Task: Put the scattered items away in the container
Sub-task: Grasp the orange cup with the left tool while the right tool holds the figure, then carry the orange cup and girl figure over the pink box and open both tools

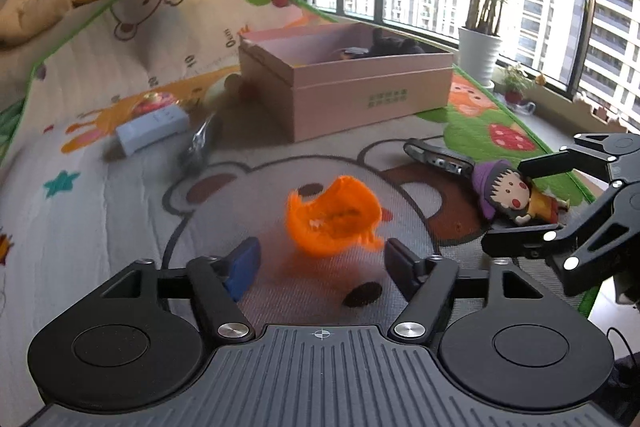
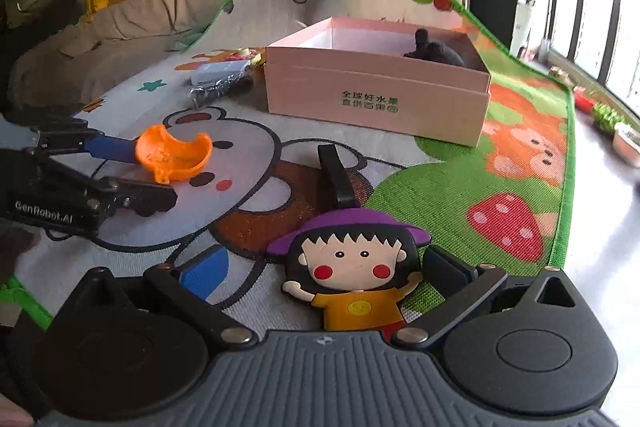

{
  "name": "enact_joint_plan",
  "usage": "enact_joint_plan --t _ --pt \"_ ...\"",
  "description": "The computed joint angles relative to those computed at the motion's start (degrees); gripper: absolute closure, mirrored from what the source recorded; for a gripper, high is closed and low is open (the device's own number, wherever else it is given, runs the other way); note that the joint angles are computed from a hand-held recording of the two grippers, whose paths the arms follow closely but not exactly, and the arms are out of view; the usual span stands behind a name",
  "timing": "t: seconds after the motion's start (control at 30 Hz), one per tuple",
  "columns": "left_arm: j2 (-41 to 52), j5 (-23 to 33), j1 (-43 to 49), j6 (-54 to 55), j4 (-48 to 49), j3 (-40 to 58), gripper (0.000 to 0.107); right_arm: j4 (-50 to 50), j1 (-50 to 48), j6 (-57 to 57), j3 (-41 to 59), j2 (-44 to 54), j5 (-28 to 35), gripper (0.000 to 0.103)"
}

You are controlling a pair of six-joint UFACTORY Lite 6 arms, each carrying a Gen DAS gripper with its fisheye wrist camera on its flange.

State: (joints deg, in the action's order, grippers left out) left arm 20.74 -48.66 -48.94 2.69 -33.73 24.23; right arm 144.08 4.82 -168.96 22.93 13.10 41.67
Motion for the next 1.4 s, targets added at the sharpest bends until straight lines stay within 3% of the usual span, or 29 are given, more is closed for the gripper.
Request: enact_joint_plan --t 0.1,0.17,0.27,0.37,0.43,0.8,1.07,1.13,1.4 --pt "-0.6 -1.1 -0.3 -1.4 0.7 -1.4 0.02 -8.2 -2.7 10.6 2.4 -0.3 -1.7 0.0" --pt "-0.6 -1.7 -0.2 -2.5 1.4 -1.9 0.018 -8.3 -2.5 12.6 2.8 -0.3 -2.0 0.0" --pt "-0.6 -2.3 -0.4 -3.3 1.6 -2.2 0.014 0.6 1.1 5.3 1.5 -0.3 -1.7 0.001" --pt "-0.6 -2.6 -0.5 -3.7 1.6 -2.3 0.013 12.7 5.9 -5.2 -0.2 0.1 0.1 0.01" --pt "-0.6 -2.5 -0.7 -3.7 1.2 -2.3 0.013 12.7 5.9 -5.2 -0.2 -0.2 0.4 0.02" --pt "0.3 1.1 -1.2 1.7 -4.5 2.9 0.012 14.5 5.6 -6.6 -3.2 -3.0 2.2 0.02" --pt "4.9 0.7 -2.2 6.8 -9.0 8.1 0.033 13.6 4.0 -6.4 -6.4 -6.5 4.4 0.02" --pt "5.3 0.9 -2.6 7.5 -9.6 8.3 0.046 12.6 3.3 -5.8 -7.1 -7.7 4.6 0.02" --pt "1.3 0.4 -5.3 10.5 -12.2 6.2 0.046 10.7 2.2 -4.3 -10.2 -14.1 4.6 0.02"
